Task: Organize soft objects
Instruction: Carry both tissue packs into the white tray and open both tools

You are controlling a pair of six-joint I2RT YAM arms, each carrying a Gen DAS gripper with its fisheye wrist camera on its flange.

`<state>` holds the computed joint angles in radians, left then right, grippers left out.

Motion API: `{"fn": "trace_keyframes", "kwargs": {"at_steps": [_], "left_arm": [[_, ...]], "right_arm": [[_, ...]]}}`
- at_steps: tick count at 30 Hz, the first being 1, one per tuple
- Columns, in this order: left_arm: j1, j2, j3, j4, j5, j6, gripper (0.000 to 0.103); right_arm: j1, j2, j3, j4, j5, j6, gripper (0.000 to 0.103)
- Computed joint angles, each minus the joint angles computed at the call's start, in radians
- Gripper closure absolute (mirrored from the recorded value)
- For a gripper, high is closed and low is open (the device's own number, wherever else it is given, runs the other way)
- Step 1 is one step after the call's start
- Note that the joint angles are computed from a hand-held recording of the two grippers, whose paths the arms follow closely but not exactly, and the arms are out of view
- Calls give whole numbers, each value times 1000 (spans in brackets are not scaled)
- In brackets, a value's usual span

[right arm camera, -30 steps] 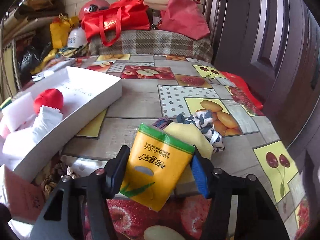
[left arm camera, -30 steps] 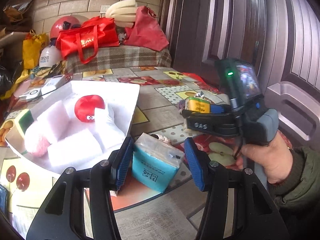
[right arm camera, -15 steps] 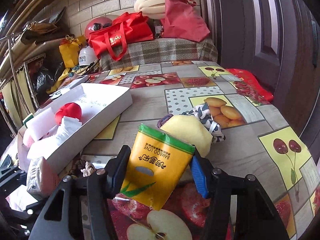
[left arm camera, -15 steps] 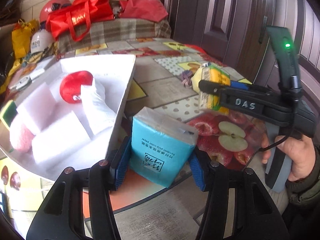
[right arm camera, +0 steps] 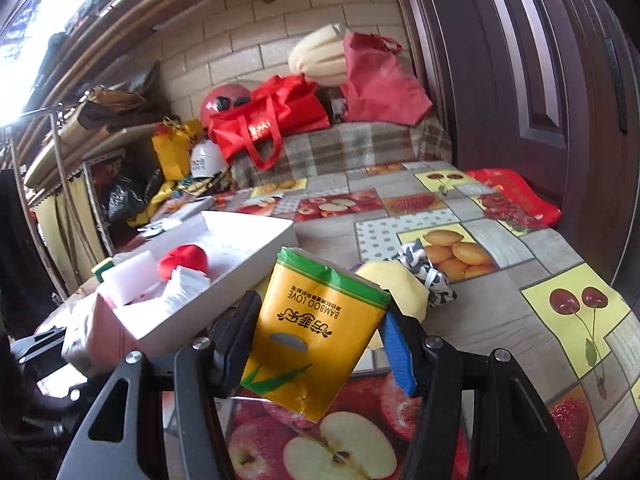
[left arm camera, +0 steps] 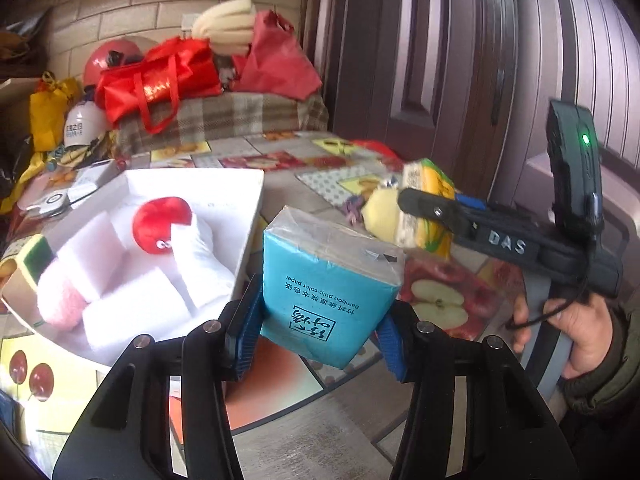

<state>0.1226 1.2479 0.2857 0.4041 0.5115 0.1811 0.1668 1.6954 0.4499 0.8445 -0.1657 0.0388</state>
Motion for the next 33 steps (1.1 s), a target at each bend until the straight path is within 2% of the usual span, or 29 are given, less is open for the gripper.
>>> {"fn": "trace_keyframes", "kwargs": {"at_steps": [4,14,26,33], "left_arm": [[62,8,-1,40,29,-50,52],[102,5,-22,110,4,-52,52],[227,73,-70,368,10,-56,52],[277,163,-27,413,-6,-62,52]], "right_arm": [[12,-21,-22,17,-4,-1,45],[51,-39,-59,64,2,-26,45],[181,3,-45,116,81,-90,45],[247,62,2,121,131,-113,45]]}}
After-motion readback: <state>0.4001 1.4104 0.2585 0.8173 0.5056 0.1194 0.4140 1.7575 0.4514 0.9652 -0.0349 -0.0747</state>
